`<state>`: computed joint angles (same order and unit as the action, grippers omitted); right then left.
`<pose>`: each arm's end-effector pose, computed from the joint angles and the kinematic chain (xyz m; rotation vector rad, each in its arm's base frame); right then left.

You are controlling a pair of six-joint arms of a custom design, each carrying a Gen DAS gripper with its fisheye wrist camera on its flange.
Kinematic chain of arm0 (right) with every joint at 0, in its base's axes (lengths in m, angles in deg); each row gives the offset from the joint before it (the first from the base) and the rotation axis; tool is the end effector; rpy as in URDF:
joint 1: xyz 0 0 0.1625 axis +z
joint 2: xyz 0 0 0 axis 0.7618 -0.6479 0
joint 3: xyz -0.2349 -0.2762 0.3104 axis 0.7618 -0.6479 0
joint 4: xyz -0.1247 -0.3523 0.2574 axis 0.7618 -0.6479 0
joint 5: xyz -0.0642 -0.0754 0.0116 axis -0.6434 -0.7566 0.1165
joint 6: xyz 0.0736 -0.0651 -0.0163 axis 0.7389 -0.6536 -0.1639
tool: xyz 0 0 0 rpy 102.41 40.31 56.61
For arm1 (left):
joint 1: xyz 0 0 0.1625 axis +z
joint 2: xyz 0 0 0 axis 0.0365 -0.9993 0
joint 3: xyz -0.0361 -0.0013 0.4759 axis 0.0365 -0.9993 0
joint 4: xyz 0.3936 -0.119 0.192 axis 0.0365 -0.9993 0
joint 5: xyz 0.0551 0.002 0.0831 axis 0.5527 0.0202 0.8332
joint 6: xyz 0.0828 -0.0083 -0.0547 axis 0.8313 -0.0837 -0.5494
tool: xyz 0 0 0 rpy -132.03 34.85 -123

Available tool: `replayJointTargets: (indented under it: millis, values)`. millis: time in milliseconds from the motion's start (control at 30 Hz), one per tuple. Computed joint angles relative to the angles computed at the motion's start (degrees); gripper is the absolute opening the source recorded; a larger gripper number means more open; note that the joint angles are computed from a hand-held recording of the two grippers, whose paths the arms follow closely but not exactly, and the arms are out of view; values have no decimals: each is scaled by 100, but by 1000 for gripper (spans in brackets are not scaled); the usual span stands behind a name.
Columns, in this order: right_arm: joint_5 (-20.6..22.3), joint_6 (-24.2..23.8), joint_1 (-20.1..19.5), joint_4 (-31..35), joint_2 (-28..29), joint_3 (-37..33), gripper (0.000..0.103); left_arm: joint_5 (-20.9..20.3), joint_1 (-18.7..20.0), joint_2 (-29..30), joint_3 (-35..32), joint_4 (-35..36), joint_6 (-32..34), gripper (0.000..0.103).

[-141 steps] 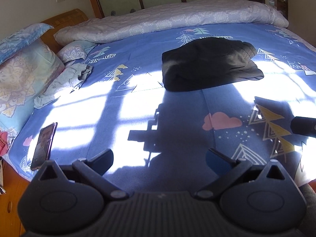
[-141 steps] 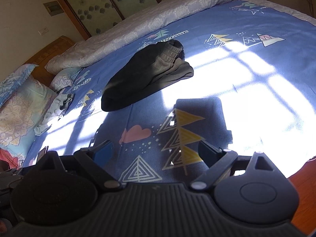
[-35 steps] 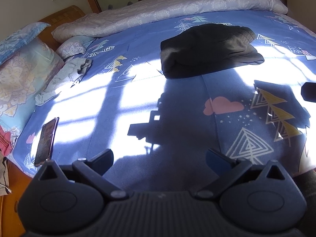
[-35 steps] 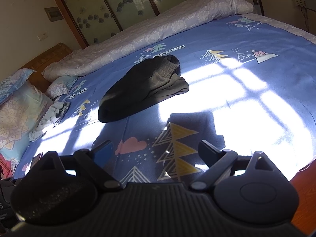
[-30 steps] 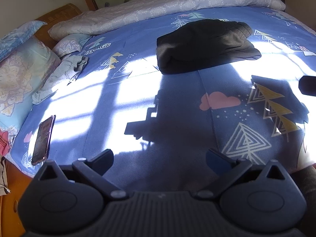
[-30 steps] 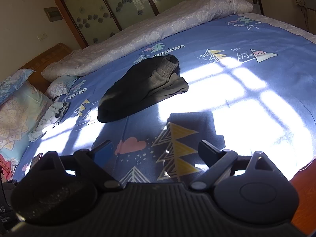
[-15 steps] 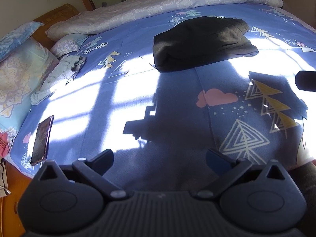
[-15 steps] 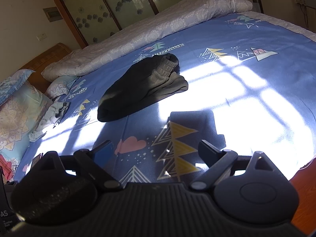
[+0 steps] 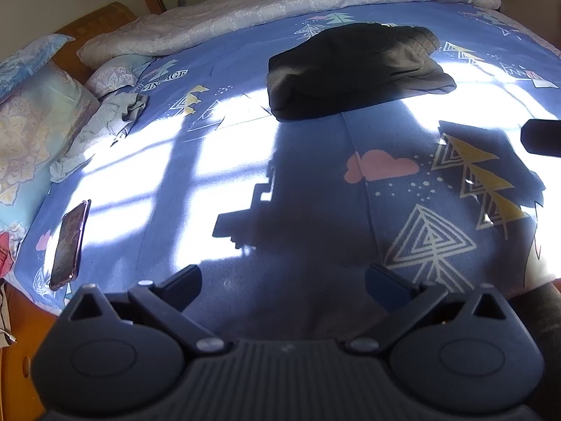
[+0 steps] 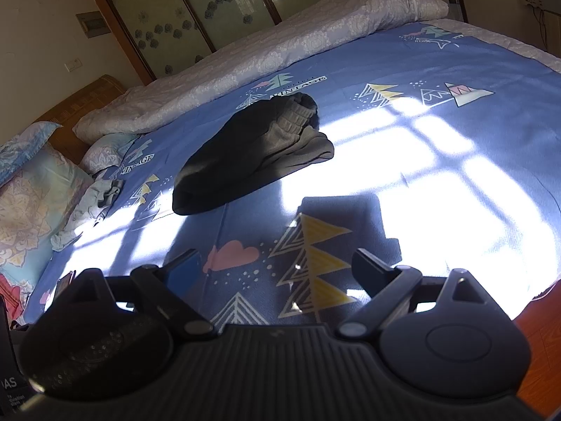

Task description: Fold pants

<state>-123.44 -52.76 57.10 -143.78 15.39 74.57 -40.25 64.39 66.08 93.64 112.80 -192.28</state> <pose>0.2934 -0.7495 0.0675 -0.2402 -2.2550 1.4194 -0.1428 -0.8439 0.1673 0.8600 2.0761 -0.5184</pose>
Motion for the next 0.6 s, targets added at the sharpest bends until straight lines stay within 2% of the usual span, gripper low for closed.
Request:
replayJointTargets:
  millis: [333, 600]
  values:
    - [7, 0, -6, -1, 4, 1, 94, 0, 6, 78, -131, 154, -94, 103]
    - [-5, -4, -4, -10, 18, -9, 94, 199, 26, 170, -347, 475, -243, 103]
